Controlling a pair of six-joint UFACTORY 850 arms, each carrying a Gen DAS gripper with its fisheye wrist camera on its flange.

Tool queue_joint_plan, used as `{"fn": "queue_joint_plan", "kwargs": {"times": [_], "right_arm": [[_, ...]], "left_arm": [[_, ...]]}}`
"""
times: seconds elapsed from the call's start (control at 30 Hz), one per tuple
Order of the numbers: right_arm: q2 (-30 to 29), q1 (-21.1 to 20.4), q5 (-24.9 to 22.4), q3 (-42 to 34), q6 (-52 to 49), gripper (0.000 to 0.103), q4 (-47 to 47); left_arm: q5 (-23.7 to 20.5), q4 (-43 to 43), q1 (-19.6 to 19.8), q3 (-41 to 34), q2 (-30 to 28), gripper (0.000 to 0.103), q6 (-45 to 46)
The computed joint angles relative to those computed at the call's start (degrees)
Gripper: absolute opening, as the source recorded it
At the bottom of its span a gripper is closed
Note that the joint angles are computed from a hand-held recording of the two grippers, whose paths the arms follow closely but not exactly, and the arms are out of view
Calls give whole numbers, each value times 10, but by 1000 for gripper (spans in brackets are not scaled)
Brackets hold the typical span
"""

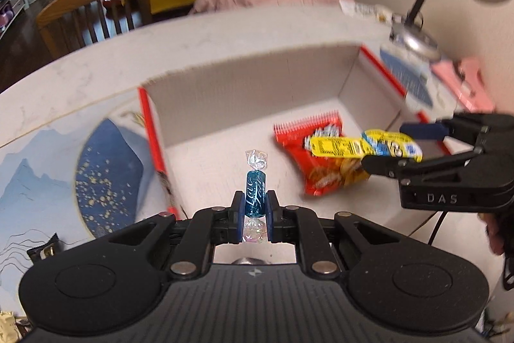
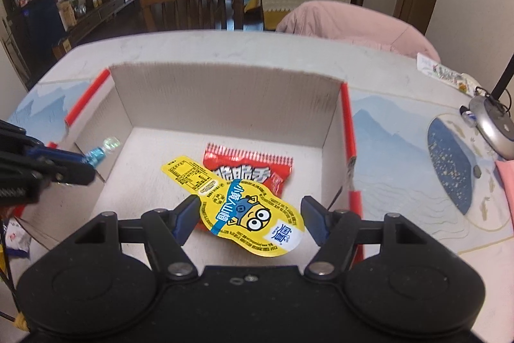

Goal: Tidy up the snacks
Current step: 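Open the right gripper to drop the jelly pack while the left drops the blue candy in the box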

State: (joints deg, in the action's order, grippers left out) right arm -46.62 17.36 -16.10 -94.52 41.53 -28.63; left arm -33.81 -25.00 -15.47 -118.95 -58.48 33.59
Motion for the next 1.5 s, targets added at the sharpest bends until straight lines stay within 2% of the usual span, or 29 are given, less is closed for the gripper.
{"fn": "queue_joint_plan", "kwargs": {"times": [0.2, 0.4, 0.63, 0.83, 0.97, 1.5], "right_arm": [[-19, 1, -15, -19, -69, 68, 56], [-26, 4, -26, -26, -93, 68, 72], [-16, 6, -27, -14, -107, 69, 92], [12, 15, -8, 20, -37, 74, 29], [36, 24, 6, 46, 40, 76, -40], [117, 71, 8, 108, 350, 81, -319]], "left_arm": [[-31, 83, -13, -34, -29, 12, -42], [-46, 120, -23, -43, -37, 12, -54], [-55, 101, -19, -28, -29, 13, -36], [-43, 60, -12, 8, -3, 13, -14], [-20, 21, -6, 57, 30, 23, 16], [44, -195, 48, 226, 163, 28, 207]]}}
